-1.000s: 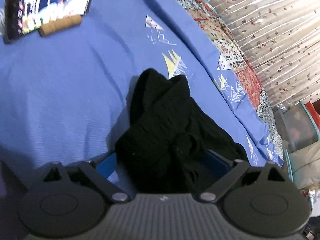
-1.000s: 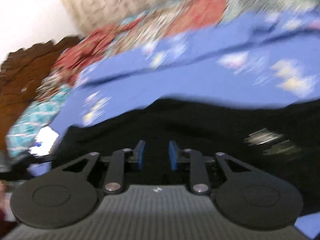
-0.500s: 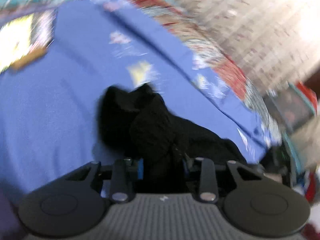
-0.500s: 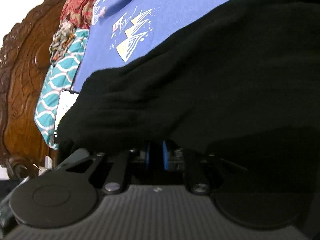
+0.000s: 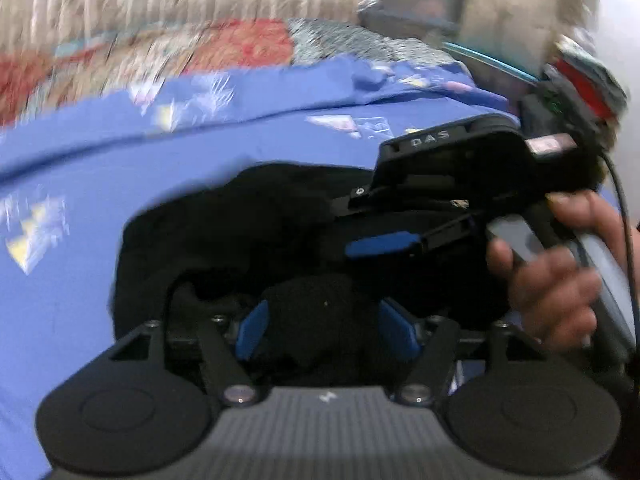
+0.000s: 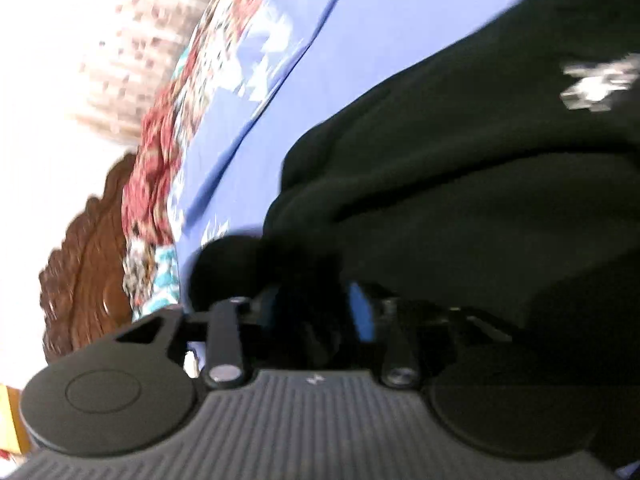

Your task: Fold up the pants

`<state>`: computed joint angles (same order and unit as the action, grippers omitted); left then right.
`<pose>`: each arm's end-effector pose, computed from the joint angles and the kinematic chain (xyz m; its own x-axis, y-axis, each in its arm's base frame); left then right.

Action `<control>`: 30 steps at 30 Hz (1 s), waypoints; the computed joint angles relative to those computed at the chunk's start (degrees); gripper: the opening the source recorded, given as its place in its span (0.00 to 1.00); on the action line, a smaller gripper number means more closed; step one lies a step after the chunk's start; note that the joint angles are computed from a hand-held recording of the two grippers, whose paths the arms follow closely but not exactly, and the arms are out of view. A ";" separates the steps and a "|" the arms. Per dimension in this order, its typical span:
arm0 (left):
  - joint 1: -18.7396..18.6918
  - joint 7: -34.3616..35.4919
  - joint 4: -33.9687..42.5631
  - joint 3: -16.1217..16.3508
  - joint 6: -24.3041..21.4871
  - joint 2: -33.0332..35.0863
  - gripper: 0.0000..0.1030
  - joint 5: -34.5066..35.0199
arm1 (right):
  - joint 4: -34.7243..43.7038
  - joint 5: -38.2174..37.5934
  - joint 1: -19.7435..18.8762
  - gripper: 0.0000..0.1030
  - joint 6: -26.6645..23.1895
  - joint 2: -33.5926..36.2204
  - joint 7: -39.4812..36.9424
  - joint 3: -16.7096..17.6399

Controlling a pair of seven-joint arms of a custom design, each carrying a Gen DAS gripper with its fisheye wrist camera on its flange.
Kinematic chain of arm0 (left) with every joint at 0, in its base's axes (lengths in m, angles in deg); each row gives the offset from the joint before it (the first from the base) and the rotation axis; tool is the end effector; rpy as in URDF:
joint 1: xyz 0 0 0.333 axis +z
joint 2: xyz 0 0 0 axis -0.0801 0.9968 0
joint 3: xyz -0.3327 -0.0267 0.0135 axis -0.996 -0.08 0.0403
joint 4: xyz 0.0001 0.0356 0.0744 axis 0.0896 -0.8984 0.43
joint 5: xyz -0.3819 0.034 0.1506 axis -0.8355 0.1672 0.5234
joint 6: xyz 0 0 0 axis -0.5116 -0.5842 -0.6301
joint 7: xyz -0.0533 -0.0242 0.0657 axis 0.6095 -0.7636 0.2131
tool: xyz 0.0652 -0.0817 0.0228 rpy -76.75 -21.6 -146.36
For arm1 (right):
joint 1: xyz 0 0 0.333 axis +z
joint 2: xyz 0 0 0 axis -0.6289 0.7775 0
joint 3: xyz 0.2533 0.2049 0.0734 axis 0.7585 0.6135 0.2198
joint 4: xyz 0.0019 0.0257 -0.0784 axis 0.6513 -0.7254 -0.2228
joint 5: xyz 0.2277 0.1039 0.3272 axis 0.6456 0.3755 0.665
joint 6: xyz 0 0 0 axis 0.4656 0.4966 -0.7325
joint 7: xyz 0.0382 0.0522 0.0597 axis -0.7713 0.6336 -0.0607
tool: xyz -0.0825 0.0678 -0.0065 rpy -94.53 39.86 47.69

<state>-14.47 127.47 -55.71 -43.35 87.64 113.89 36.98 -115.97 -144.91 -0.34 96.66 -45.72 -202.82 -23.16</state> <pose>0.6852 -0.3045 0.4652 -0.8794 -0.4737 0.0471 -0.3459 0.5679 -0.7469 0.6263 0.4411 0.4323 -0.4219 -0.3459 -0.8381 -0.3740 0.9085 -0.1867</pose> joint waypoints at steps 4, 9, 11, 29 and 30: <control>5.07 7.76 -3.29 -2.25 -1.83 -4.06 0.75 -9.68 | 0.59 -5.56 2.36 0.55 2.03 0.60 8.95 -3.35; 5.64 -2.93 -0.66 2.08 -1.00 -3.40 0.70 -12.18 | 4.36 -3.79 -0.23 0.72 2.80 2.77 2.08 -0.83; 5.83 -9.12 1.26 3.31 -1.35 -1.89 0.64 -10.53 | 6.15 -0.98 -1.68 0.73 3.78 4.22 -1.86 0.59; -1.59 -17.60 6.17 4.09 -1.01 6.11 0.11 12.54 | 15.18 15.95 -6.37 0.14 -22.10 8.01 -46.67 13.40; -1.78 -17.92 5.44 4.14 -0.26 5.56 0.11 12.82 | 14.28 17.28 -4.76 0.14 -22.44 7.50 -47.18 10.99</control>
